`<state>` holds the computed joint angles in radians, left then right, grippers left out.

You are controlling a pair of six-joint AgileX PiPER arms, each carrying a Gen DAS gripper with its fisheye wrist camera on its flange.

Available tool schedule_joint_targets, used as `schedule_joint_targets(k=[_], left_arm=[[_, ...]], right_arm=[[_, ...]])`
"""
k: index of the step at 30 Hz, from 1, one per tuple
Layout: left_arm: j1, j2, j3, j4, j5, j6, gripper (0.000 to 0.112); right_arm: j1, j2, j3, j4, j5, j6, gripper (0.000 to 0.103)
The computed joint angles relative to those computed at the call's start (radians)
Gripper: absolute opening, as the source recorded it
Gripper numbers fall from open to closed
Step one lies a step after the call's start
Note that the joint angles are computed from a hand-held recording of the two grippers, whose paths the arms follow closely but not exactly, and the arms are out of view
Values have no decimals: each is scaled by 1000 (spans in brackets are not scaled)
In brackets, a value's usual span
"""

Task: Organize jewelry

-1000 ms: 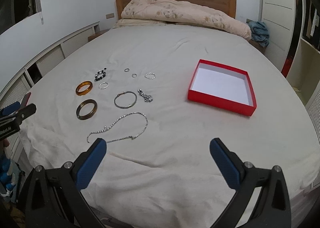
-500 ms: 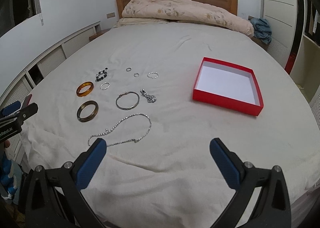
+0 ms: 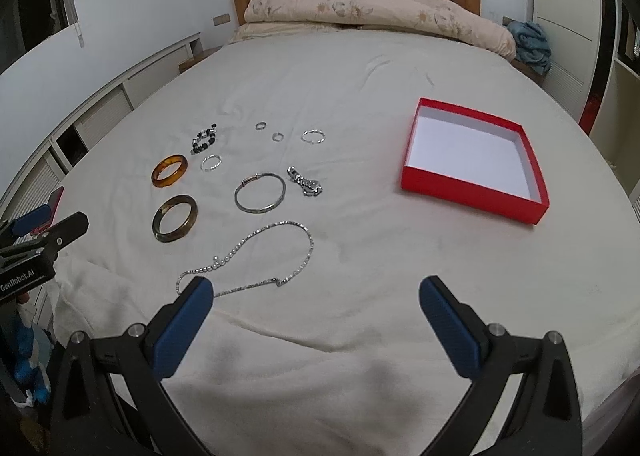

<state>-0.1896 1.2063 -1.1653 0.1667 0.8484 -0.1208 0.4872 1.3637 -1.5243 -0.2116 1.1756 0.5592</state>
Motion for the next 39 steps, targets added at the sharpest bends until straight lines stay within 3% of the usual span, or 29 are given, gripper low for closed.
schedule_joint_targets(k=[17,21,22,26,33,39], left_arm=[[104,130,-49,-81,-21,80,93],[122,194,-71,-94,-22,95,89],[124,208,-76,-97,-23,97,88],[118,258,-93,-94,-26,91,85],[105,350,-137,-80,-37,72,79],[121,425,-181,-99,-20,74,71]], right_arm=[[-79,64,5,101,-60,-86,100],[-117,101,2,153,-72,-131,62],[-127,113,1,169,-73,-143,58],[-161,153,7,224,-98,-193,57],[-212,241,-12,332,-129,-292,40],[-227,317,-39,376,-135,-327,36]])
